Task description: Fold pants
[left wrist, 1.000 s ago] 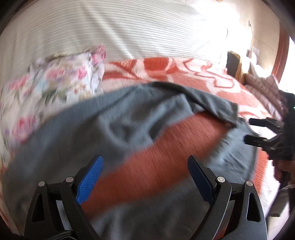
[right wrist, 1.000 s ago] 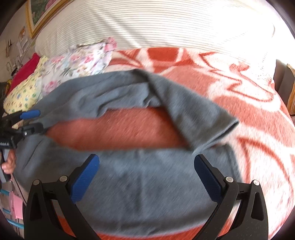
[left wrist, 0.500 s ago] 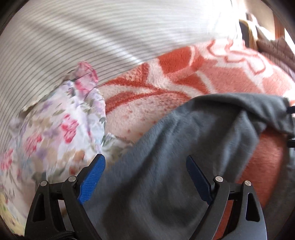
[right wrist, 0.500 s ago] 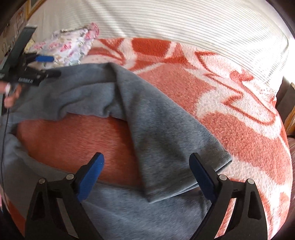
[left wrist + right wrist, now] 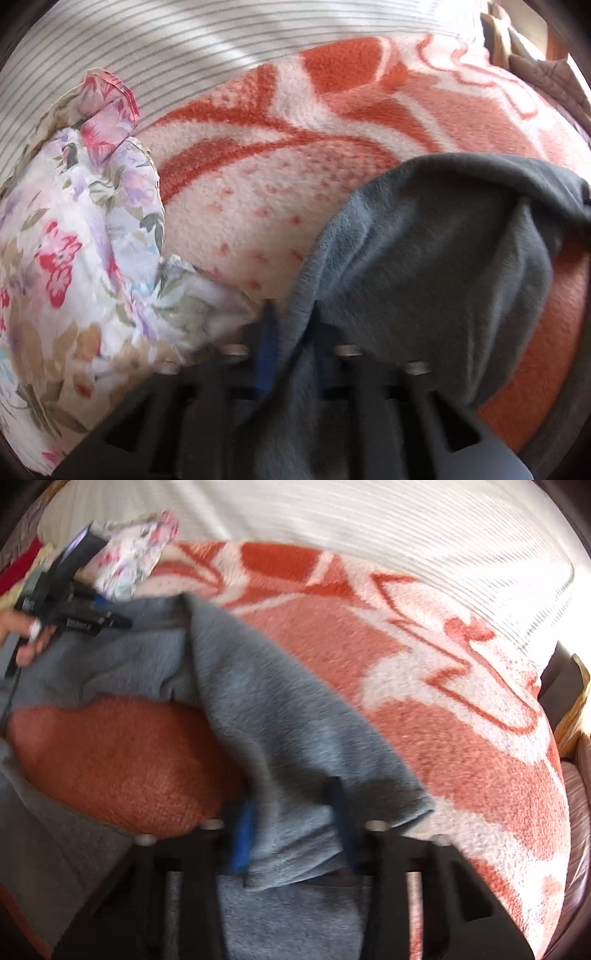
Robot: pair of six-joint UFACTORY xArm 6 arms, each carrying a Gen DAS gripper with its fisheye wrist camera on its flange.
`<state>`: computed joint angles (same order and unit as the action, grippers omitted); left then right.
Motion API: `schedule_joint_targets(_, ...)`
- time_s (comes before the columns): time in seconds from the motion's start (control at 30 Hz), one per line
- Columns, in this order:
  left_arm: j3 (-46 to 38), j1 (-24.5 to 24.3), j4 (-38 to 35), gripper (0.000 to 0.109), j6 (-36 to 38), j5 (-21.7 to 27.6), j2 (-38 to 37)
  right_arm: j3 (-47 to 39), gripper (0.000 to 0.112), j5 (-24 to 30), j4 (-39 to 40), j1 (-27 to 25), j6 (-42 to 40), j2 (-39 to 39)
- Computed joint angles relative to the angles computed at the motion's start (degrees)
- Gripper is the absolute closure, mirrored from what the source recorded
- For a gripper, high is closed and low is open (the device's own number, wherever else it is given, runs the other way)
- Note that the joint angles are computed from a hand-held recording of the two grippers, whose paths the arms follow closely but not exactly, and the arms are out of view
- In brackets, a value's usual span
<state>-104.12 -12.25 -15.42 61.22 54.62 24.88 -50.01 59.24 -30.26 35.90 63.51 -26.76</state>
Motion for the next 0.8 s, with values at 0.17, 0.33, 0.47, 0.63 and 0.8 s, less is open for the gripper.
schedule_joint_targets(0.17,3.57,4.54,-8.70,0.103,4.84,7.71,-6.90,-1.10,0.100,3.23,-2.30,0.10,1.50,-3.04)
schedule_joint_targets(0.33,11.25,12.50,-17.46,0.104,11.21,17.37,-18.16,-2.06,0.103,4.06,-3.40,-0.48,2.35,-5.26)
schedule_joint_targets(0.47,16.36,18.81,-21.35,0.104,13.82,23.09,-24.57,-3.14,0.103,2.51,-3.72,-0.83,1.73,-5.66)
schedule_joint_targets(0.63,24.03,27.52,-23.23,0.104,16.33,31.50,-33.13,-4.06,0.103,0.44,-3.64,-0.54,-1.29,-5.46)
schedule_joint_targets(0.8,35.83,33.59,-22.35,0.104,21.60,33.50,-42.99,-3.33,0.104,4.61,-4.61,5.06,-3.98,-6.54)
